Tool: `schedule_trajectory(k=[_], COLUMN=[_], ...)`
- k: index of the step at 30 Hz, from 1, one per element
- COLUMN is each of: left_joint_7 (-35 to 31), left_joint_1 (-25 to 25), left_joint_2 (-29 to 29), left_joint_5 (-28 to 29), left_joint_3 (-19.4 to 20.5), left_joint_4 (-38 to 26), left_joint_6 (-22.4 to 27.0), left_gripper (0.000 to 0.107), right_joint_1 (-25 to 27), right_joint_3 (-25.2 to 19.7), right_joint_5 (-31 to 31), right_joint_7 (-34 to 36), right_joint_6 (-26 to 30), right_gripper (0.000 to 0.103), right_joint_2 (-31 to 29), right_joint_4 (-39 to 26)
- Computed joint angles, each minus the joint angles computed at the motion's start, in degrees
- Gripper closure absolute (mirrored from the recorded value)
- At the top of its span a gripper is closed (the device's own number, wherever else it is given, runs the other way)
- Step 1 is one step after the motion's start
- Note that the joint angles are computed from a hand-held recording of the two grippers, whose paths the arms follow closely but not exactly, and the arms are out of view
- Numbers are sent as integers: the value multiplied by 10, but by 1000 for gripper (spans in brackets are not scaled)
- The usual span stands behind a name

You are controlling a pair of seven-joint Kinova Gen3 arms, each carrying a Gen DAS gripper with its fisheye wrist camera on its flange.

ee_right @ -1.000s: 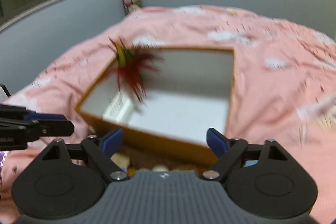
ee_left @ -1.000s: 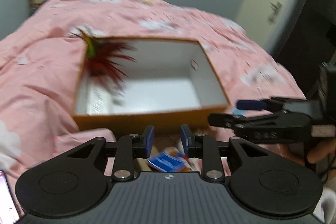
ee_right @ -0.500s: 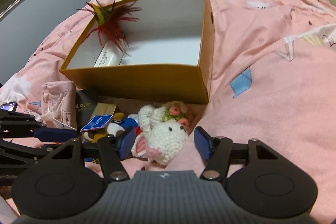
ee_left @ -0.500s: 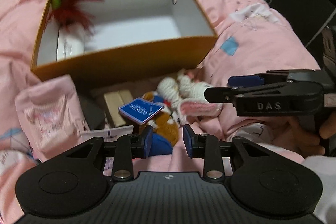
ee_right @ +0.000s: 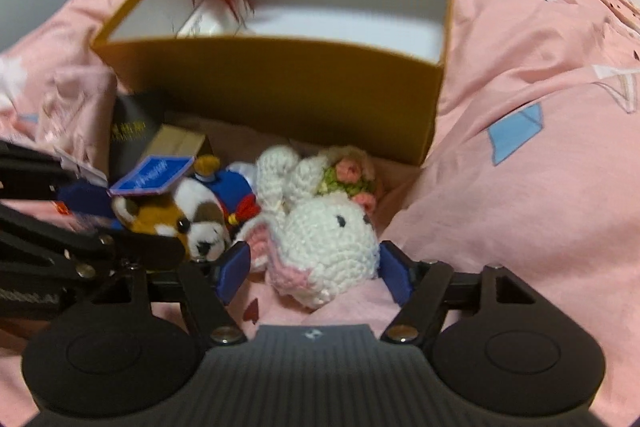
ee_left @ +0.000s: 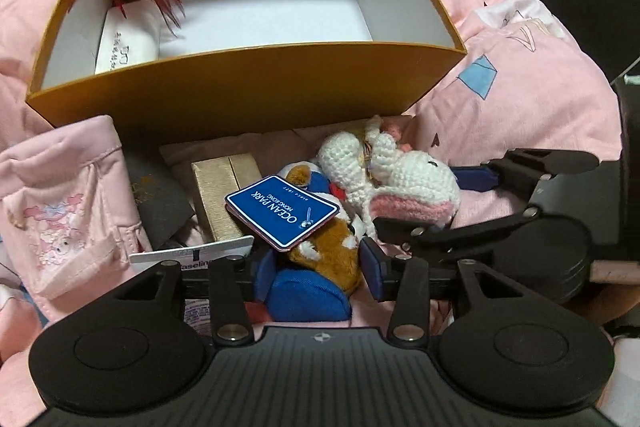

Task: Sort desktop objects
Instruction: 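Grasp the crocheted bunny with the right gripper while the left grasps the plush dog, then carry the bunny and plush dog with both grippers into the orange box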

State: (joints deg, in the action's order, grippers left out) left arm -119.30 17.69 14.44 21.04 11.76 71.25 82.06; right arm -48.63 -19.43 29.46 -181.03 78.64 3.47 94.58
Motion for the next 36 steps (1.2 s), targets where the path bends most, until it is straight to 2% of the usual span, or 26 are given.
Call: schedule_trajectory(k=[4,6,9,21,27,36], left_joint_7=[8,12,9,4,6,0], left_joint_1=[1,5,11,-16,-37,-66], left_joint_2=[11,16,14,-6,-19,-33], left_joint_5=[2,-4,-14,22,51,98], left_joint_3=[0,1,2,-4,-10,-17], left_joint_4=[-6,-7,-2,31,38,27], left_joint_6=[7,11,7,-15,-13,1], left_gripper=[52,49,48,54,56,57], right_joint_1=[-2,-7,-12,-33,-44,-67], right_joint_3=[3,3,0,-23,-43,-66], right_joint_5=[0,4,6,33,62,108], right_joint_7=[10,4,-7,-31,-65,-75], right_joint_6=[6,15,17,46,52,103], right_gripper=[33,44,49,52,52,52], right_joint_2=[11,12,0,-11,-32,-31], right_joint_4=[-3,-4,2,-12,-11,-38])
